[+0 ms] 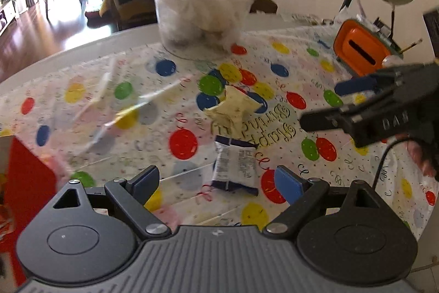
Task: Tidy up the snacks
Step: 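Grasp the white-and-blue packet with the left tool while the right tool grasps the cream packet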
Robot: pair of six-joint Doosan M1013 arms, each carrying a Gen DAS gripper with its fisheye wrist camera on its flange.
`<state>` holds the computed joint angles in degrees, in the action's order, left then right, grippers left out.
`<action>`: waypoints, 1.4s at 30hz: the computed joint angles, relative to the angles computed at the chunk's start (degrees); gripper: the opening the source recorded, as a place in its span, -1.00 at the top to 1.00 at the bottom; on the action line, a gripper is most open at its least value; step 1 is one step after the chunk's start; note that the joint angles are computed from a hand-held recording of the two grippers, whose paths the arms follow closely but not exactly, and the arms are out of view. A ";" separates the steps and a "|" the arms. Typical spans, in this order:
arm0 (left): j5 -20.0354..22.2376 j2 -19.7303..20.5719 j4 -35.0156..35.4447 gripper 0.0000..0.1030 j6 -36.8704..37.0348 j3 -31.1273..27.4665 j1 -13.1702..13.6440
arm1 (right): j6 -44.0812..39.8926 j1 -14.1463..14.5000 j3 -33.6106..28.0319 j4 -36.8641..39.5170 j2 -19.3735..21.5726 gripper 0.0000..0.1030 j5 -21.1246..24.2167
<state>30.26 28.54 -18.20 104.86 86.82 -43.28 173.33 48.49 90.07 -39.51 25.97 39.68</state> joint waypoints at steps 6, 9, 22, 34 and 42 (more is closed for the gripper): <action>5.52 3.90 1.98 -0.77 -0.67 -4.54 -1.52 | -7.50 -3.04 0.01 5.15 1.11 -0.99 -3.09; 7.54 5.68 3.29 -0.77 -1.69 -6.40 -2.13 | -11.69 -4.16 -0.66 7.94 2.03 -0.99 -3.96; 12.96 11.24 7.15 -0.77 -3.67 -13.05 -3.56 | -24.49 -7.78 -5.35 17.82 7.37 -0.99 -4.70; 15.74 13.00 8.71 -0.49 -4.07 -15.04 -3.67 | -30.39 -8.36 -7.48 21.28 9.59 -0.63 -4.30; 13.74 12.50 13.23 -0.03 -5.55 -14.08 -4.60 | -30.97 -8.07 -8.04 21.07 10.07 -0.18 -3.85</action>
<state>44.00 41.04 -4.97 99.31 72.74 -47.87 142.35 40.42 82.02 -18.44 36.03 35.83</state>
